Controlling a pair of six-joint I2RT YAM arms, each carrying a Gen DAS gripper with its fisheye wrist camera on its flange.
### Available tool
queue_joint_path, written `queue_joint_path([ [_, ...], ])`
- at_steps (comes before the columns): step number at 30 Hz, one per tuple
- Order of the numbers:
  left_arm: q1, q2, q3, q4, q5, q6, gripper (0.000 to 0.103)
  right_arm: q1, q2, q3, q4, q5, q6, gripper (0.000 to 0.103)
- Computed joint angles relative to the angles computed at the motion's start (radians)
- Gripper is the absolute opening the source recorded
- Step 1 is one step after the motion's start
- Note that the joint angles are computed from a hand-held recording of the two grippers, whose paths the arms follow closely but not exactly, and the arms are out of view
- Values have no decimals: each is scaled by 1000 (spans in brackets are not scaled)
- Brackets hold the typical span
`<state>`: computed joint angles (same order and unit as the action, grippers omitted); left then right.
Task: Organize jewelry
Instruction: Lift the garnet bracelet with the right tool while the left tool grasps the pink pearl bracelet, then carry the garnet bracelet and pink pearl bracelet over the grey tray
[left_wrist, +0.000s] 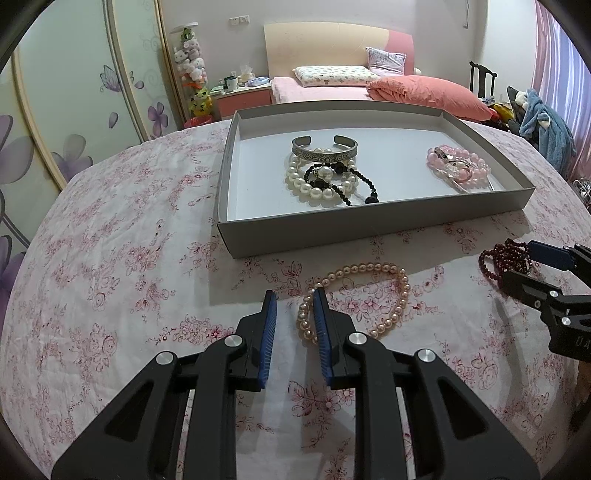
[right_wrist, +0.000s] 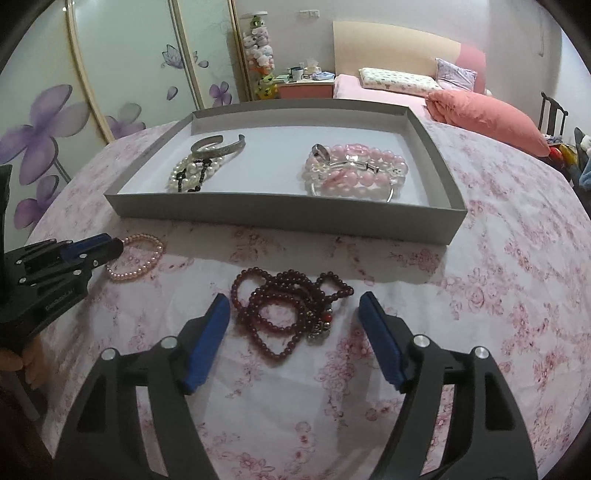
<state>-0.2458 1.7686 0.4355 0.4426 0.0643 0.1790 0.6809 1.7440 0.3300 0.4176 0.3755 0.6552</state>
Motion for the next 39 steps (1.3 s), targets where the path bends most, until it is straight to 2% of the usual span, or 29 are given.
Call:
queue_joint_path([
  [2, -1, 0, 0, 0, 0, 0, 22, 6, 4, 9, -17, 14, 4, 68],
  [4, 0, 1, 0, 0, 0, 0, 22, 11, 4, 13, -30, 32, 6, 52],
  [6, 1, 2, 1, 0, 1, 1, 22, 0, -7, -9, 3, 15, -5, 27],
  [8, -1, 0, -1, 1, -1, -1, 22, -8, -15, -29, 32, -5, -9, 17],
  [11, 1, -5, -9, 6, -4, 2, 21, -5, -27, -41, 32, 1, 1, 15],
  [14, -5, -19, -31, 14, -8, 10, 12, -3, -42, -52, 30, 11, 10, 11],
  [18, 2, -32, -44, 10, 2, 24, 7, -12, -80, -92, 59, 12, 28, 9],
  [22, 48, -42, -44, -11, 76, 22, 7, -5, -155, -141, 90, 29, 42, 9],
  [31, 152, -162, -76, -46, 278, -21, 7, 22, -299, -175, 51, 77, 55, 9],
  [39, 176, -262, -107, -59, 348, -60, 7, 70, -338, -172, 33, 122, 70, 9],
])
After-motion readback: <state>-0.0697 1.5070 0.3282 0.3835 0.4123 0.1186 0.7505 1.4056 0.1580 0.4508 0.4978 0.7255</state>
